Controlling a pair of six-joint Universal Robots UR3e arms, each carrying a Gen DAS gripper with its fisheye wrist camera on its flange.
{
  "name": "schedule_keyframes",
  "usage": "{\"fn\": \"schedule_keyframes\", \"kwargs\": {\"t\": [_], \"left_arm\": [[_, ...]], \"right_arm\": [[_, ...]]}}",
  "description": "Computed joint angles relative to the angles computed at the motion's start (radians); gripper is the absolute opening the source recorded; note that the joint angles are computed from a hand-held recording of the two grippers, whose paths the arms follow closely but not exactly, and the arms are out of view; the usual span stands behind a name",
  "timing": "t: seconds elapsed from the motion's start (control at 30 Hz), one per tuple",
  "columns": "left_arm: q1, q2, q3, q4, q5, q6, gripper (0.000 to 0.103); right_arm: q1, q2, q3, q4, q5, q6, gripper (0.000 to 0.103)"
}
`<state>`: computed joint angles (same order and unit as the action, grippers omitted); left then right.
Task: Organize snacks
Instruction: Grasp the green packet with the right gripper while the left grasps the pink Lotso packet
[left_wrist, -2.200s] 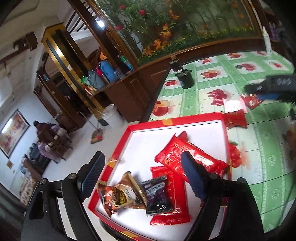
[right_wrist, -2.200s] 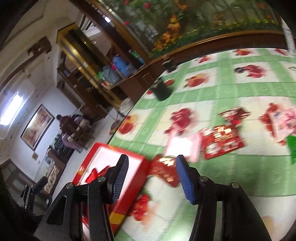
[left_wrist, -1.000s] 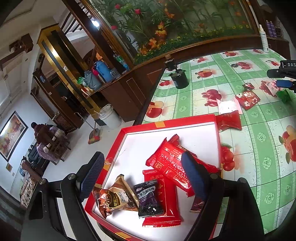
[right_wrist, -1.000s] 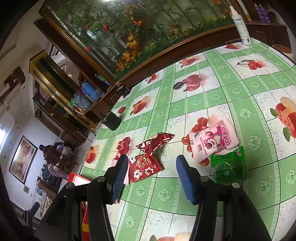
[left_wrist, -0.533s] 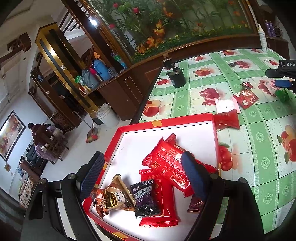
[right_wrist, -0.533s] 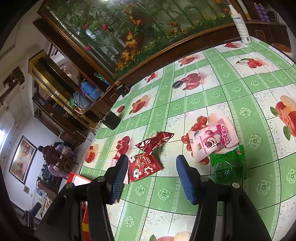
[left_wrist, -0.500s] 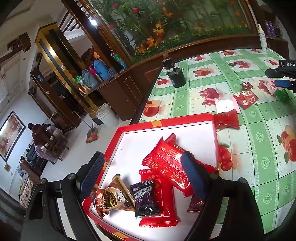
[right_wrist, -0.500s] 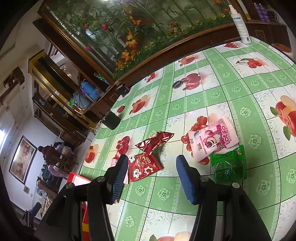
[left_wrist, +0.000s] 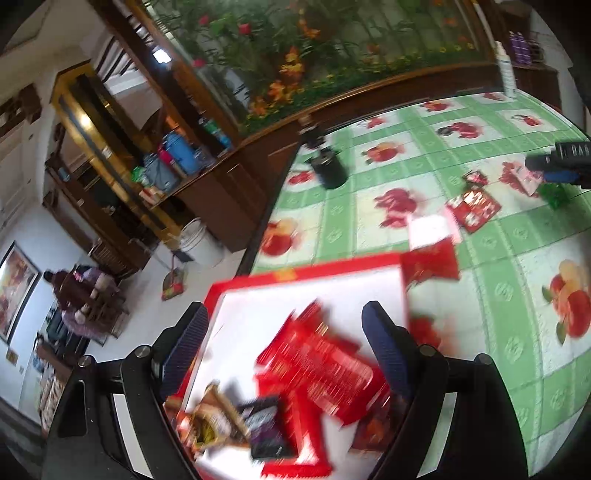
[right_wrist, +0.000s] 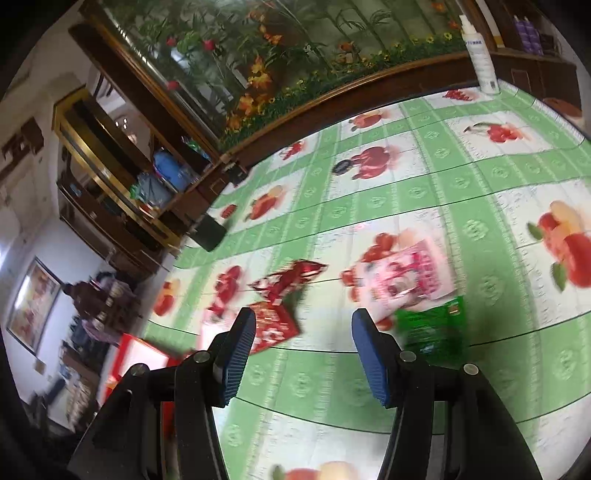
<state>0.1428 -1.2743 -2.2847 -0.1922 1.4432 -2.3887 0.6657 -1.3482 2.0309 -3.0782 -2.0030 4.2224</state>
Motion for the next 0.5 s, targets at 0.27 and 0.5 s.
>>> {"fn": "schedule_keyframes", "kwargs": {"t": [0.27,0.5], "left_arm": [[-0.340,-0.379,0.376,-0.088,0.167,-0.183,0.086],[-0.530,-0.590,0.648,-0.202,0.194,-0.285,0.086]], "right_arm": [[-0.038,-0.061,0.047,0.149,0.013,-0.071,0.060],[-0.101,-0.174,0.148,0.208,0.008,-0.105,0.068]]}}
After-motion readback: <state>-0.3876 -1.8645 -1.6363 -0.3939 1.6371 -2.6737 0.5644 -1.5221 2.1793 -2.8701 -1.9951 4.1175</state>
